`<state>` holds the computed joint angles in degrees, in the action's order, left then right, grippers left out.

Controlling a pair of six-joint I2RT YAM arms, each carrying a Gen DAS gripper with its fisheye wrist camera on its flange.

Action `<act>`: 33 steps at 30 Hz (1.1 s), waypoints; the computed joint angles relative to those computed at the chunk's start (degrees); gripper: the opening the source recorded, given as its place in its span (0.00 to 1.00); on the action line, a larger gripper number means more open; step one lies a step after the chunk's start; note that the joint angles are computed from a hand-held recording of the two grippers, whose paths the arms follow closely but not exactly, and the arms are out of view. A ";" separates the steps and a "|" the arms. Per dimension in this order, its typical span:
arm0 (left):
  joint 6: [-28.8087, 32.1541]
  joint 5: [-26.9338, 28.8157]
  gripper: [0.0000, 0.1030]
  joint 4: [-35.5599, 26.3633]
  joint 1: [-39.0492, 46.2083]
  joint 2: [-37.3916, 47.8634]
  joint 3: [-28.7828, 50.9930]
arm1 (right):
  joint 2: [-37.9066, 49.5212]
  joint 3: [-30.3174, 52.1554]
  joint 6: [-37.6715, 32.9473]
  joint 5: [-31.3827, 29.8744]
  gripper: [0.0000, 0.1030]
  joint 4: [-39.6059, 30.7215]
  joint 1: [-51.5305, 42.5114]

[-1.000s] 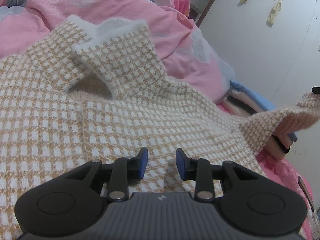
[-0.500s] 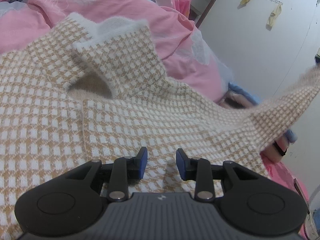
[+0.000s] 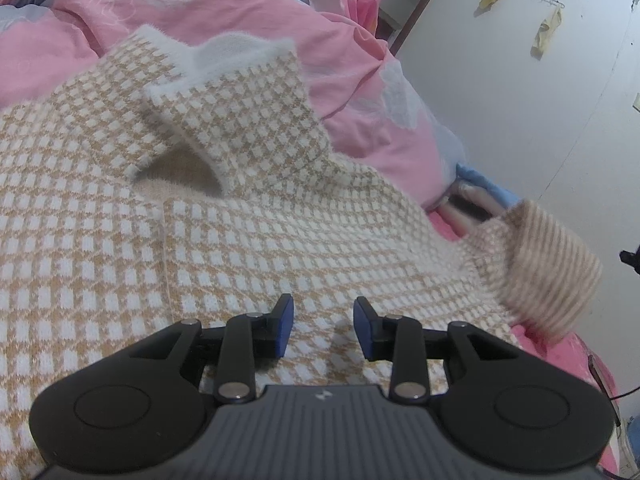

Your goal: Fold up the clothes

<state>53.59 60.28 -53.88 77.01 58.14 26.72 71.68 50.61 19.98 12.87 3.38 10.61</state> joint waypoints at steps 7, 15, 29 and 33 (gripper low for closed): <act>-0.44 -0.08 0.33 0.38 -0.26 -0.09 -0.02 | -5.95 -0.71 -15.41 7.78 0.13 -6.19 22.69; 0.01 0.02 0.33 0.18 -0.02 0.10 0.00 | 22.16 21.56 -15.42 11.83 0.22 -18.45 44.12; -1.46 0.02 0.33 1.09 -0.55 -0.18 -0.16 | 45.09 45.09 6.80 8.64 0.20 -33.19 42.18; -0.80 0.03 0.33 0.55 -0.23 -0.14 -0.09 | 53.16 57.81 9.46 -4.91 0.19 -41.62 39.07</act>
<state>52.79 60.31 -53.33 76.79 58.00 26.63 124.84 108.42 29.44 7.96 -38.24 49.68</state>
